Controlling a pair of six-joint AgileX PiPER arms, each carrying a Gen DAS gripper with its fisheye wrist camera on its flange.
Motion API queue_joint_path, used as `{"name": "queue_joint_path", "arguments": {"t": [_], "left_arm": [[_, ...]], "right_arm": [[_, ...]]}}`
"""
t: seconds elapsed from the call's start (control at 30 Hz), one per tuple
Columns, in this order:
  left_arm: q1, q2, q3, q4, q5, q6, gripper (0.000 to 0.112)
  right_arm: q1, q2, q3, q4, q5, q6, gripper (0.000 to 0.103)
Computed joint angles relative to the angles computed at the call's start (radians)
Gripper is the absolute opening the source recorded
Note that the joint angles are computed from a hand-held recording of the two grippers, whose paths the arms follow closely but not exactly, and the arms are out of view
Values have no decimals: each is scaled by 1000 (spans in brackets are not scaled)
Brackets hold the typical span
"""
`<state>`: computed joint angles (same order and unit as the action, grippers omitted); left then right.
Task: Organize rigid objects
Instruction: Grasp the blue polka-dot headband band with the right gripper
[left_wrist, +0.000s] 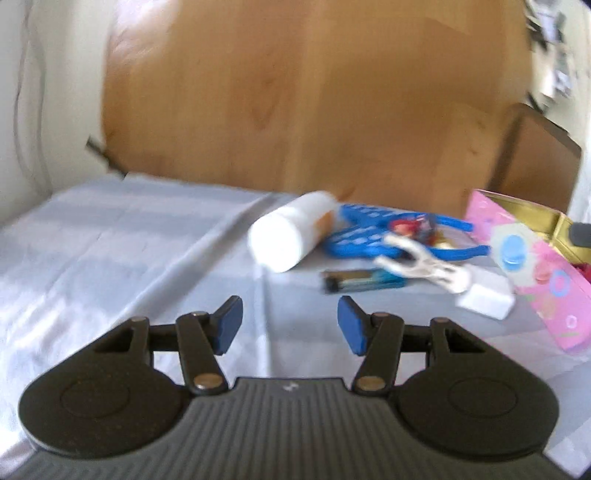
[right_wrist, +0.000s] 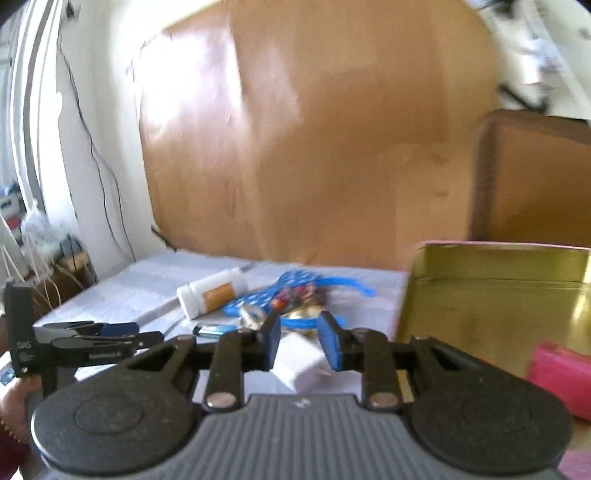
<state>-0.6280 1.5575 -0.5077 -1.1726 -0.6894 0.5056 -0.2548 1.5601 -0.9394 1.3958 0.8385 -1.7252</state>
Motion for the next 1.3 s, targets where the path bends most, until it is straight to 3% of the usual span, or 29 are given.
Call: {"name": "queue_joint_path", "arguments": {"t": [0.03, 0.17, 0.2, 0.3, 0.4, 0.43, 0.5, 0.53, 0.63, 0.73, 0.87, 1.0, 1.1, 1.23, 1.3], "left_arm": [[33, -13, 14, 78, 27, -91, 59], [55, -16, 51, 215, 1, -266, 59], [60, -20, 61, 246, -4, -302, 59], [93, -37, 95, 351, -3, -404, 61], [116, -37, 113, 421, -16, -468, 64], [124, -34, 113, 441, -14, -484, 64], [140, -31, 115, 475, -9, -511, 64], [145, -33, 117, 490, -8, -522, 64], [150, -34, 119, 502, -6, -536, 64], [146, -34, 119, 497, -9, -536, 66], [144, -33, 125, 505, -21, -544, 66], [176, -40, 143, 601, -24, -622, 66], [199, -50, 162, 672, -30, -697, 65], [220, -60, 167, 726, -18, -736, 65], [217, -69, 168, 723, -3, -729, 64]], "right_arm": [[71, 16, -34, -47, -61, 74, 24], [304, 149, -266, -434, -257, 444, 33], [338, 187, -321, -534, -268, 503, 38], [415, 260, -427, -833, -266, 649, 49], [468, 333, -548, -1093, -221, 809, 49], [474, 345, -560, -1120, -223, 829, 48], [489, 409, -652, -1201, -146, 917, 43], [501, 436, -678, -1247, -128, 961, 30], [499, 417, -635, -1201, -152, 930, 13], [492, 329, -516, -1111, -228, 845, 9], [474, 200, -403, -972, -255, 730, 8], [460, 87, -309, -811, -230, 621, 7], [472, -26, -150, -693, -227, 517, 7], [494, -86, 39, -561, -125, 355, 20], [486, -133, 124, -508, -130, 257, 21]]}}
